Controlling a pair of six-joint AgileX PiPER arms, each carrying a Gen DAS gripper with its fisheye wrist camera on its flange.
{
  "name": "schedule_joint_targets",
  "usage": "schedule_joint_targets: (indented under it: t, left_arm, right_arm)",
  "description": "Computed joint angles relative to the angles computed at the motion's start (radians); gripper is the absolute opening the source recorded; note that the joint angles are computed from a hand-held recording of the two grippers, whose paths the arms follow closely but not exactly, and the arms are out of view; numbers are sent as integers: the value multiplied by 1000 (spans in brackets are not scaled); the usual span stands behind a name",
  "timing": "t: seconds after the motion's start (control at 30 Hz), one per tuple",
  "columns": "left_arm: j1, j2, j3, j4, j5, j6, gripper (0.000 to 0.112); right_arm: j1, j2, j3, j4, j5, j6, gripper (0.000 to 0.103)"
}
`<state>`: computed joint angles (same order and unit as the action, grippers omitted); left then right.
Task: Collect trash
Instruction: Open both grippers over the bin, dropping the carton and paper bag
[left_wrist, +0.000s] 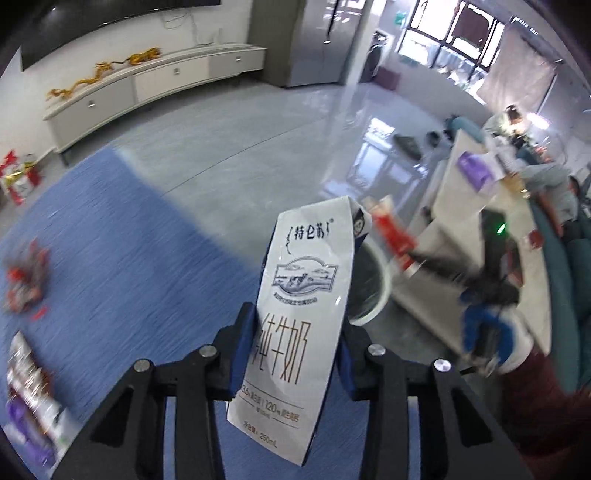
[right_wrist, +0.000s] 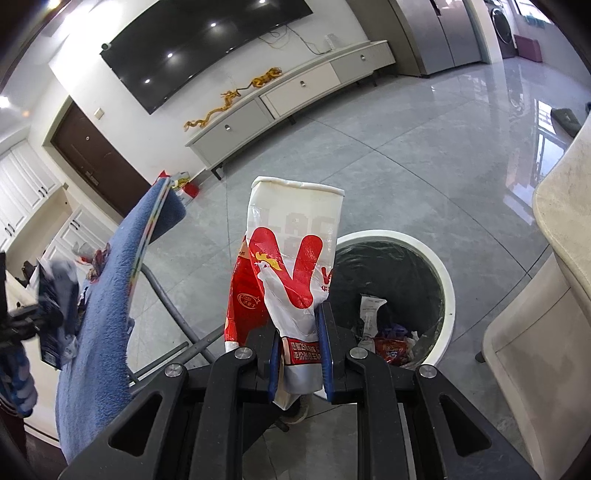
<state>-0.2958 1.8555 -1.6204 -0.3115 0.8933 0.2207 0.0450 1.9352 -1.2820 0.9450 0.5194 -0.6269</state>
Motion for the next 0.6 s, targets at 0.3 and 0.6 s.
schedule_joint_targets:
  t: [0.3,0.6]
  left_arm:
    - [-135,368,-516,-10,119,-169,40]
    - [-150,618,-896,-30,222,-309,68]
  right_arm:
    - [-12,84,-117,-161,22,150,19]
    - [20,126,-187,-346,5,325,40]
